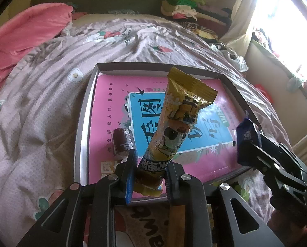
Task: Organize snacks
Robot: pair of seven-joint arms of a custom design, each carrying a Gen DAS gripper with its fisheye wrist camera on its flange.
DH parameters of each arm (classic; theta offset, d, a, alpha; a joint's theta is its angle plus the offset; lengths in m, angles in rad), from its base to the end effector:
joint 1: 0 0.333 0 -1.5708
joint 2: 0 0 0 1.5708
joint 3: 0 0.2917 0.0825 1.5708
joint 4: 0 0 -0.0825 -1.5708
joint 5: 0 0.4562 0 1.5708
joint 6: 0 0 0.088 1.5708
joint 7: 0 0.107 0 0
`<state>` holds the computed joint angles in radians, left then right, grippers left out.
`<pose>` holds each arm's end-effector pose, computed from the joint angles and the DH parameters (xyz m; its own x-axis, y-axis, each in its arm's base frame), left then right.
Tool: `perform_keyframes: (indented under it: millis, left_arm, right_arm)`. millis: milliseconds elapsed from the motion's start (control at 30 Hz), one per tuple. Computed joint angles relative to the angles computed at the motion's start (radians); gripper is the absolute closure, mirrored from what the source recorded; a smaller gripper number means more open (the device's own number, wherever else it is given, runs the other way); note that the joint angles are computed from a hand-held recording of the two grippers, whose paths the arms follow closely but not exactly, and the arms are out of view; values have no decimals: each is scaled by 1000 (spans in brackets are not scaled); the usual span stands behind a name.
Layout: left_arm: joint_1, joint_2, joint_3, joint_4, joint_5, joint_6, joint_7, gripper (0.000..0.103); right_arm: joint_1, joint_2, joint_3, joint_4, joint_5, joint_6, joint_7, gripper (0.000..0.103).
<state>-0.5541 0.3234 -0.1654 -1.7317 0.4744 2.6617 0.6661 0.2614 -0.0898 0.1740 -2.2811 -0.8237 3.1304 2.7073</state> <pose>0.5581 -0.4930 0.4071 -0.1991 -0.9638 0.1775 -0.8019 0.0561 -0.5949 0.5145 0.3105 0.4162 0.2322 -0.9452 -0.2294 -0.6307 0.0332 -0.7753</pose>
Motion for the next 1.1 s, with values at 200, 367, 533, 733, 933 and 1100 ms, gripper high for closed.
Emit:
perform_keyframes:
  millis: [200,367,533,733,933,1100]
  left_arm:
    - [0,3,-1,0,-5,-3,4,78]
    - [-1,3,0,0,-5,-5,2,78]
    - [0,2,0,-3,-7,-4,1,78]
    - [2,-5,1,-13,-6,-5,-7,78]
    - [8,-19,-2,-33,-8,0,-19,78]
    - [15,-22,-5,-42,-16,3,-27,78]
  right_arm:
    - [21,22,-15,13,53,-11,-55,52]
    - [31,37,-23,24,41,-22,-61,52]
    - [51,44,-36,21,96,-24,-116,52]
    - [52,43,-35,24,76,-51,-103,51]
    - [49,33,-39,16,61,-71,-73,51]
    - [45,26,-36,8,57,-71,-73,51]
